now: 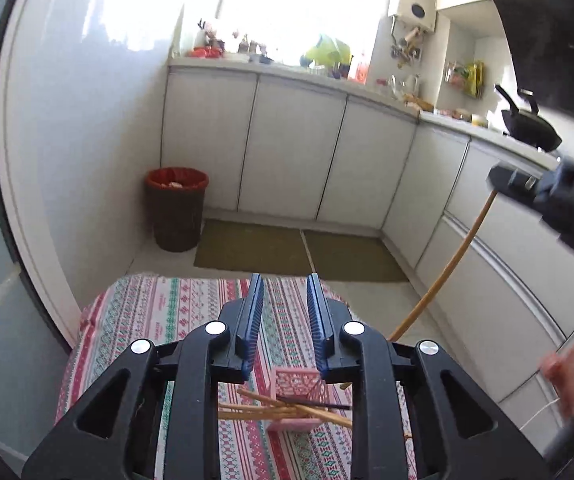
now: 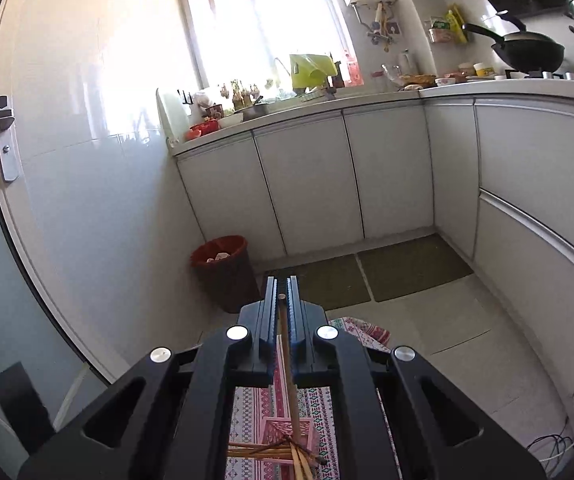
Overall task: Organize utensils
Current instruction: 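Carry the black chopstick into the pink basket and open the left tool while the right tool drops its own, then return the left tool to the pile and grasp a wooden chopstick while the right tool grasps another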
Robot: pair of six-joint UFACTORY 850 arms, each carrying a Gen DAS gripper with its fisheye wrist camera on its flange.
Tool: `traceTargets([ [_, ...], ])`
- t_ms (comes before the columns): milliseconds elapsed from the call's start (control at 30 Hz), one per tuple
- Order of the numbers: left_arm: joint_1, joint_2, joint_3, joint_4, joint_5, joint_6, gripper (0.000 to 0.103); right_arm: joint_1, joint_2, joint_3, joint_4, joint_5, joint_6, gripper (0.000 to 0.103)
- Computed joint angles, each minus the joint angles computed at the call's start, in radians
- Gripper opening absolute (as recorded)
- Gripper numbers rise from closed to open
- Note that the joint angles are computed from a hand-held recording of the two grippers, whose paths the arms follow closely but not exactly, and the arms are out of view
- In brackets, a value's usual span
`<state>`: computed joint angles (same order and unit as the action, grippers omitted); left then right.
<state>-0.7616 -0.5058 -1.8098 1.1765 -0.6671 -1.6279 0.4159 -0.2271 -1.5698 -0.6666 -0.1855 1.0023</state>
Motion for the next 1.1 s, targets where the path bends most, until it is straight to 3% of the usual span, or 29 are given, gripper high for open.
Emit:
traceTargets([
  [100,-0.009,0.036,0.034,0.057,-0.013,-0.051,0.031,0.008,-0.007,0.0,-0.088,-0.008,0.075,0.005],
  [233,-0.009,0.046,0.043,0.047,-0.022,-0.049,0.031,0.022,-0.019,0.018,-0.221,-0.011,0.2,0.005],
  [467,0.003,0.036,0.035,-0.023,-0.034,0.0,0.032,0.035,-0.042,0.043,-0.115,0.0,0.091,0.008],
  [867,-0.033,0.062,0.059,-0.002,-0.059,-0.001,0.043,0.053,0.056,0.137,-0.26,-0.099,0.199,0.01],
  [967,-0.05,0.075,0.082,0.01,-0.072,-0.011,0.051,0.056,0.095,0.191,-0.321,-0.111,0.263,0.026],
  [1000,-0.056,0.082,0.096,0.015,-0.073,-0.018,0.057,0.057,0.107,0.21,-0.35,-0.113,0.291,0.037],
  [1100,-0.072,0.097,0.134,0.014,-0.085,-0.024,0.064,0.073,0.154,0.285,-0.545,-0.156,0.477,0.058],
])
